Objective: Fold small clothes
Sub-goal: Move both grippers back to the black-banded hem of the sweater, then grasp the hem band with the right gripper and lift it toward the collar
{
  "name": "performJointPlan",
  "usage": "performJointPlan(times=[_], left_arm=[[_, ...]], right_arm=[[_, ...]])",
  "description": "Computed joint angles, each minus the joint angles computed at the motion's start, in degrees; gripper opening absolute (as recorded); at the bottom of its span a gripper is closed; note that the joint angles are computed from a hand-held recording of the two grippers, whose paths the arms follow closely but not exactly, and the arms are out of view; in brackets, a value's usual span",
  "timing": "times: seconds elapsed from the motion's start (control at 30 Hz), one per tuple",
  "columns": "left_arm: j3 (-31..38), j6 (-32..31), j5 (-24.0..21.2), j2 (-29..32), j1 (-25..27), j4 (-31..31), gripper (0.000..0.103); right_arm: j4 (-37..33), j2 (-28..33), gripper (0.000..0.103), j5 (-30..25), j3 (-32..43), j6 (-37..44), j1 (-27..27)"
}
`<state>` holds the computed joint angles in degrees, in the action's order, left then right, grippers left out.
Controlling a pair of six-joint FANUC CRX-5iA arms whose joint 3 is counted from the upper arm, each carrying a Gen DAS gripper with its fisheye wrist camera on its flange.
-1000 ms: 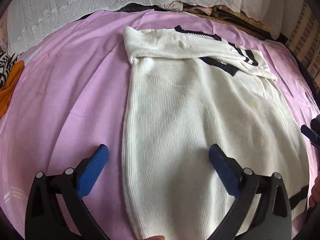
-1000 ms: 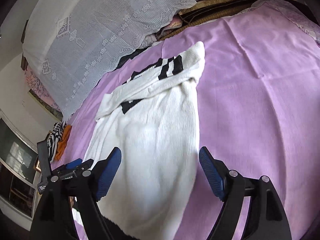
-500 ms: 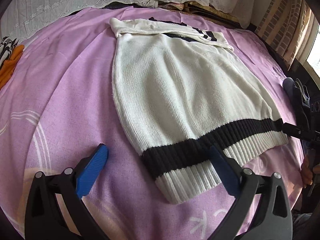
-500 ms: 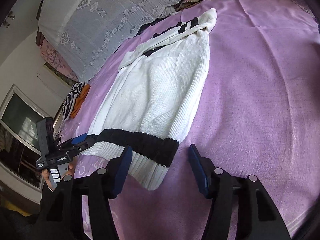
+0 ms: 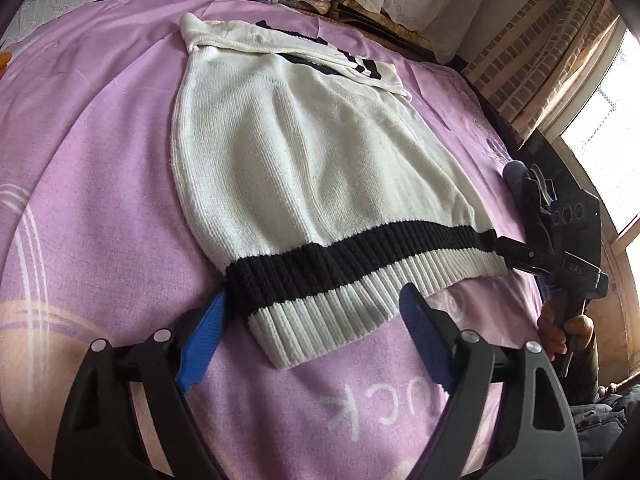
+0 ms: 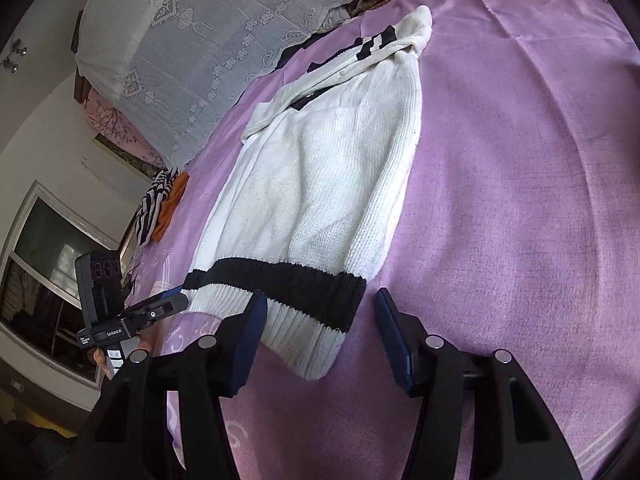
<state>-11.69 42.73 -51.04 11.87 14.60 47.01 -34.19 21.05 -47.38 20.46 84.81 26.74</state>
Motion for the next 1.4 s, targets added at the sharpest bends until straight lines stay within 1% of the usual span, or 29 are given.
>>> performJointPlan(times=[0.07,0.1,0.17,0.23,0.27,0.3,0.4,0.43,0.47,0.5,0.53,0.57,0.63,0.7,0.77,0.87,0.93,1.03,1.17,1.23,1.27,1.3,1.33,1.4], left_arm=[[0.22,-0.02,-0.4,0.94,0.42,2.03,0.076],[0.11,-0.13,-0.96,1.36,0.8,3.61,0.075],[-0.7,-1.12,-2.3,1.79,1.75,6.97,0.07],[-1.13,-2.04,-2.98,2.08,2.29,8.58,0.067],[-1.22,-2.27,-2.8,2.02,2.18,8.62,0.067],[-1.02,-1.92,-1.99,1.75,1.75,7.32,0.067],[-1.09,-0.63,2.73,-0.37,-0.33,1.0,0.065],[-1.18,-0.16,3.98,-0.87,-0.75,-0.49,0.056],[-1.26,-0.11,4.32,-1.08,-0.81,-0.87,0.043],[-1.4,-1.03,3.19,-0.76,-0.55,0.82,0.036],[-1.39,-1.59,1.89,-0.32,-0.14,2.47,0.027],[-1.32,-1.36,1.63,-0.2,-0.06,2.83,0.022],[-1.92,-1.53,2.87,-1.08,-0.35,2.91,0.018],[-2.48,-2.56,4.63,-2.39,-0.76,3.36,0.017],[-2.59,-4.09,4.95,-3.21,-0.6,5.32,0.017],[-0.91,-4.72,5.08,-3.22,-0.49,6.88,0.017],[1.09,-3.81,5.23,-2.51,-0.48,6.55,0.017],[4.78,-2.15,5.6,-0.73,-0.73,5.28,0.017],[9.8,0.03,6.41,2.08,-1.11,3.6,0.017],[11.64,0.42,7.05,3.32,-1.27,3.2,0.017],[12.07,0.24,7.57,3.74,-1.31,3.48,0.017],[12.35,0.13,8.2,4.16,-1.37,3.86,0.015],[12.97,1.11,8.77,4.64,-1.41,3.33,0.008],[15.02,3.54,7.14,6.15,-0.91,2.38,0.008]], right_arm=[[0.19,0.48,0.052,0.23,0.51,-1.04,0.22],[0.33,0.64,0.051,0.19,0.67,-1.14,0.33],[0.23,0.55,0.049,0.18,0.47,-0.82,0.33],[-1.12,0.54,0.048,-0.56,0.64,-0.01,-0.27],[-1.18,0.52,0.048,-0.62,0.6,0.17,-0.27],[-0.67,0.51,0.048,-0.51,0.53,0.0,-0.05],[1.18,0.45,0.048,-0.19,0.38,-0.18,0.9],[1.79,0.41,0.048,-0.06,0.31,-0.11,1.23],[2.39,0.32,0.044,0.14,0.14,-0.18,1.47],[3.0,0.35,0.038,0.23,0.05,-0.54,1.65],[3.19,0.43,0.019,0.23,0.06,-1.1,1.82],[2.56,0.38,0.016,0.26,0.04,-1.05,1.66],[2.82,-0.26,0.013,1.26,-0.37,-0.92,1.8],[0.52,-0.79,0.013,1.05,0.31,0.66,1.0],[-2.75,-0.98,0.013,-0.11,1.94,2.62,-0.34],[-6.7,0.06,0.012,-2.64,5.95,4.56,-2.17],[-8.9,1.66,0.012,-4.54,9.42,5.23,-3.35],[-10.09,4.5,0.012,-6.18,14.63,4.95,-4.22],[-9.54,9.01,0.012,-7.21,21.71,3.65,-4.39],[-10.69,11.01,0.012,-7.88,24.65,5.94,-4.88],[-11.4,11.52,0.012,-7.28,25.02,7.74,-5.03],[-11.93,12.11,0.012,-6.43,25.39,9.29,-5.11],[-11.2,12.77,0.012,-5.54,25.81,8.89,-4.93],[-11.43,14.74,0.012,-6.92,28.25,7.35,-5.35]])
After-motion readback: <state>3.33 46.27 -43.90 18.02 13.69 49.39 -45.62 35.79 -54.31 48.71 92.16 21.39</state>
